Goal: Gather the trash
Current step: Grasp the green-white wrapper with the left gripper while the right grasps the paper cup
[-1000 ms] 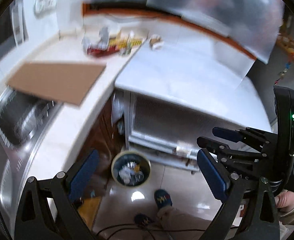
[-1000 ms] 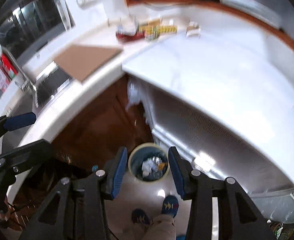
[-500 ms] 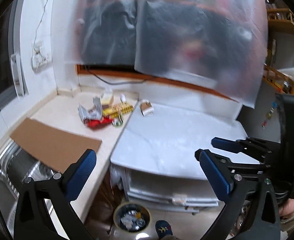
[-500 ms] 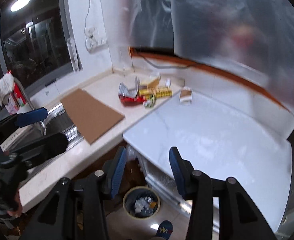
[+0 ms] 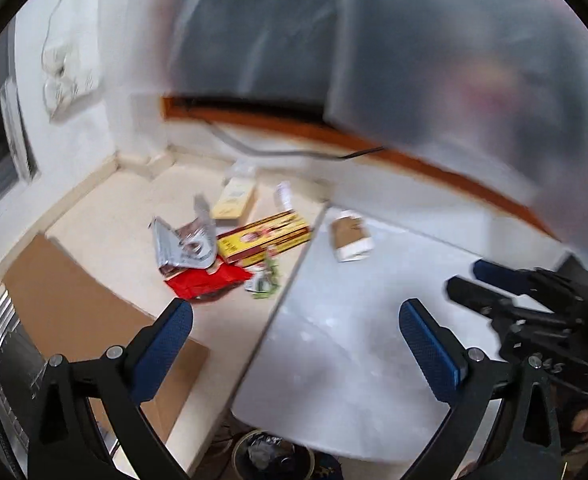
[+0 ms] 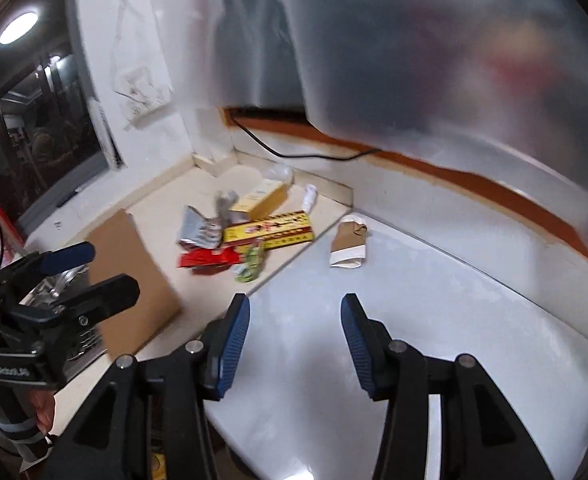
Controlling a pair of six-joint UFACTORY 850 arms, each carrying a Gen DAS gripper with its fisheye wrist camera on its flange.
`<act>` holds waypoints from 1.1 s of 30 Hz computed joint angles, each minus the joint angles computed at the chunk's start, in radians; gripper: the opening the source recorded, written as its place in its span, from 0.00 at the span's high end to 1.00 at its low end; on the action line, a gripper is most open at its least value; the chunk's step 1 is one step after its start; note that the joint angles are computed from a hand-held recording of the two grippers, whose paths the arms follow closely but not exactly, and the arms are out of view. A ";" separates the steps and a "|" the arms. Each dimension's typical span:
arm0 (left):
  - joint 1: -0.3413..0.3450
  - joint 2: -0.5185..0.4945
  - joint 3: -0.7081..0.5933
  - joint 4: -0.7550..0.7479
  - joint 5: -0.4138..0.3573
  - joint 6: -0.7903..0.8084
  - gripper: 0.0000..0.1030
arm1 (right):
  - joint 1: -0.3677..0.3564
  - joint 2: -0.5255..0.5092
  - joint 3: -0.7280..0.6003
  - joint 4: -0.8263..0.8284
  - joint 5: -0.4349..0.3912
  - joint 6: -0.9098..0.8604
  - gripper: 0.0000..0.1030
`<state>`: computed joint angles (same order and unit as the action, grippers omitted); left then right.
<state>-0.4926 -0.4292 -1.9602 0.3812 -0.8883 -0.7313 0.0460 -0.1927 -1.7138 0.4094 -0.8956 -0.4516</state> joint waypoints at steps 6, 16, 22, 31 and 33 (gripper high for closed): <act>0.084 -0.171 -0.128 -0.105 -0.025 -0.045 0.13 | -0.017 -0.244 -0.205 0.008 -0.089 0.046 0.53; 0.110 -0.362 -0.311 -0.166 -0.103 -0.008 0.34 | 0.004 -0.460 -0.402 -0.022 -0.117 0.116 0.53; 0.111 -0.461 -0.451 -0.163 -0.180 0.008 0.48 | 0.023 -0.506 -0.444 -0.088 -0.056 0.142 0.53; 0.107 -0.587 -0.647 -0.157 -0.292 0.031 0.73 | 0.035 -0.537 -0.471 -0.215 -0.015 0.197 0.52; 0.112 -0.589 -0.646 -0.168 -0.290 0.026 0.84 | 0.032 -0.560 -0.499 -0.224 -0.046 0.210 0.52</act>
